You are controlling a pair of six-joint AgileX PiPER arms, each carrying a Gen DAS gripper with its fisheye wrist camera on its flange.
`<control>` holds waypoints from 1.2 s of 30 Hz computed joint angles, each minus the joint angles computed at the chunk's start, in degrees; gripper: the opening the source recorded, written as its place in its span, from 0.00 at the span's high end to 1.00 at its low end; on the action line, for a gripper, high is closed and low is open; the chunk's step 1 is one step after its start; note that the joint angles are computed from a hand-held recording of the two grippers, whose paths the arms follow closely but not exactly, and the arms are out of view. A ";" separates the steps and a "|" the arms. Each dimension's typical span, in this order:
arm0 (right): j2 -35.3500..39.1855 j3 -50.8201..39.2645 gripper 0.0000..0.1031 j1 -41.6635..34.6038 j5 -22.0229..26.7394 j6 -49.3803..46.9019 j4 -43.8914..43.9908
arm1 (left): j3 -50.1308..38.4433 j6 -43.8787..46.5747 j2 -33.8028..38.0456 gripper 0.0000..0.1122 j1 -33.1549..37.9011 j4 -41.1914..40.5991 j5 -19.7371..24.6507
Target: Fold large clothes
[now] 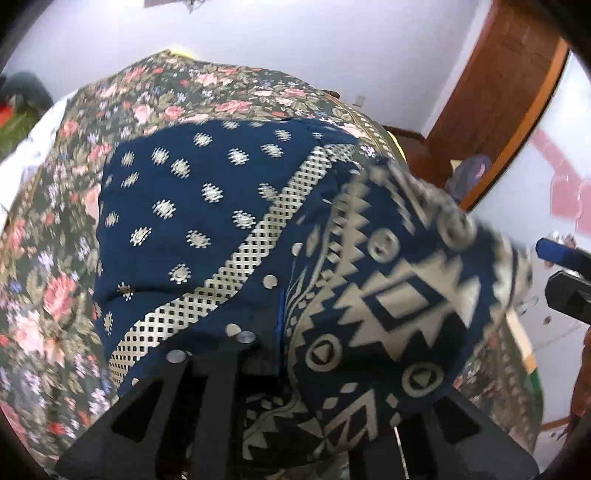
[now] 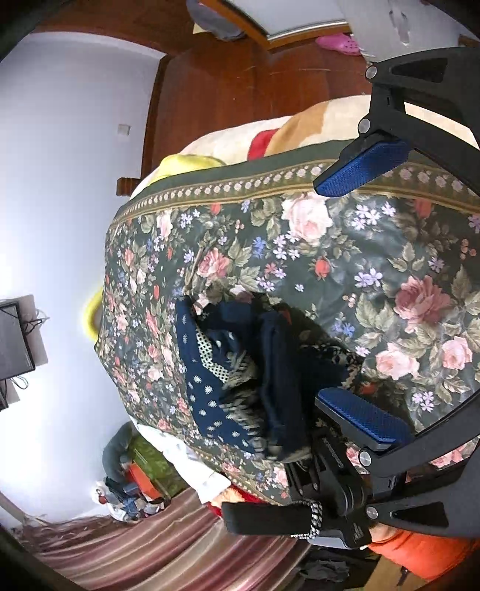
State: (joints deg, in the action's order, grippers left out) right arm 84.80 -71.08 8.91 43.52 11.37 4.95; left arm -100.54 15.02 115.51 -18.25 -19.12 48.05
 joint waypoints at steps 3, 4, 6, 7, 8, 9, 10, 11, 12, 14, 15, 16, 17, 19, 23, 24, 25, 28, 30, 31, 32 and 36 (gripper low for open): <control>-1.46 1.49 0.00 0.38 -0.97 -0.47 0.10 | 0.28 1.82 -1.34 0.80 -0.38 0.92 0.78; -1.71 1.50 0.00 0.73 -1.01 -0.11 -0.41 | 1.18 3.23 -2.18 0.70 0.04 0.14 0.84; -1.95 1.21 0.00 0.93 -0.94 -0.15 -0.30 | 2.43 7.16 -3.62 0.58 0.91 -3.34 2.35; -1.92 0.94 0.00 0.84 -0.78 -0.54 0.13 | 2.96 8.71 -4.31 0.52 1.40 -4.76 2.81; -1.89 0.51 0.00 0.83 -0.51 -0.83 0.54 | 3.79 9.50 -5.41 0.49 1.65 -5.41 2.99; -1.94 0.00 0.00 0.96 -0.27 -0.88 0.76 | 4.76 9.63 -6.68 0.48 1.87 -5.48 3.28; -1.92 -0.24 0.00 0.94 -0.34 -1.20 1.04 | 4.93 9.53 -7.52 0.48 2.08 -5.68 4.15; -1.90 -0.74 0.00 1.00 -0.22 -1.56 1.45 | 5.07 10.01 -8.33 0.48 2.68 -6.33 5.42; -1.83 -1.42 0.00 1.21 -0.01 -1.89 1.95 | 4.97 10.39 -9.07 0.48 3.28 -6.83 6.83; -1.31 -2.94 0.00 1.99 0.08 -1.87 2.09 | 4.08 12.02 -9.87 0.46 4.74 -8.38 9.70; -0.63 -4.12 0.00 2.74 -0.03 -1.51 1.80 | 3.60 12.92 -10.34 0.44 5.80 -9.67 11.36; 0.00 -4.99 0.00 3.14 -0.07 -1.68 2.03 | 3.36 13.41 -10.75 0.43 6.86 -10.72 12.48; 0.88 -6.07 0.00 3.57 -0.13 -2.10 2.70 | 2.88 13.16 -11.02 0.43 7.91 -11.10 13.41; 3.34 -8.78 0.00 4.41 -0.15 -2.93 4.31 | 1.47 12.67 -11.35 0.43 9.58 -10.81 14.59; 10.14 -13.79 0.00 5.39 0.29 -3.87 7.07 | 0.38 11.20 -10.74 0.37 11.37 -6.83 11.11; 12.31 -15.01 0.00 5.42 0.86 -3.69 7.85 | 0.37 10.16 -10.11 0.37 11.32 -4.70 9.89; 14.40 -16.23 0.00 5.49 1.68 -3.06 8.13 | 0.36 8.90 -9.27 0.37 11.12 -2.34 9.08; 19.75 -17.48 0.00 5.46 3.50 -2.34 8.43 | 0.86 8.46 -7.00 0.37 11.26 0.52 8.93; 21.94 -16.84 0.00 5.21 4.36 -2.76 8.35 | 3.79 11.34 -6.95 0.37 11.97 -1.19 7.95; 22.51 -15.83 0.00 4.96 4.32 -3.40 8.64 | 5.60 12.91 -7.40 0.35 12.36 -2.41 6.98; 22.71 -14.45 0.00 4.69 4.08 -4.03 8.90 | 6.74 13.82 -7.68 0.34 12.58 -3.08 6.32; 21.59 -7.82 0.00 2.56 1.85 -9.38 13.82 | 13.55 18.34 -9.64 0.28 12.52 -3.18 1.91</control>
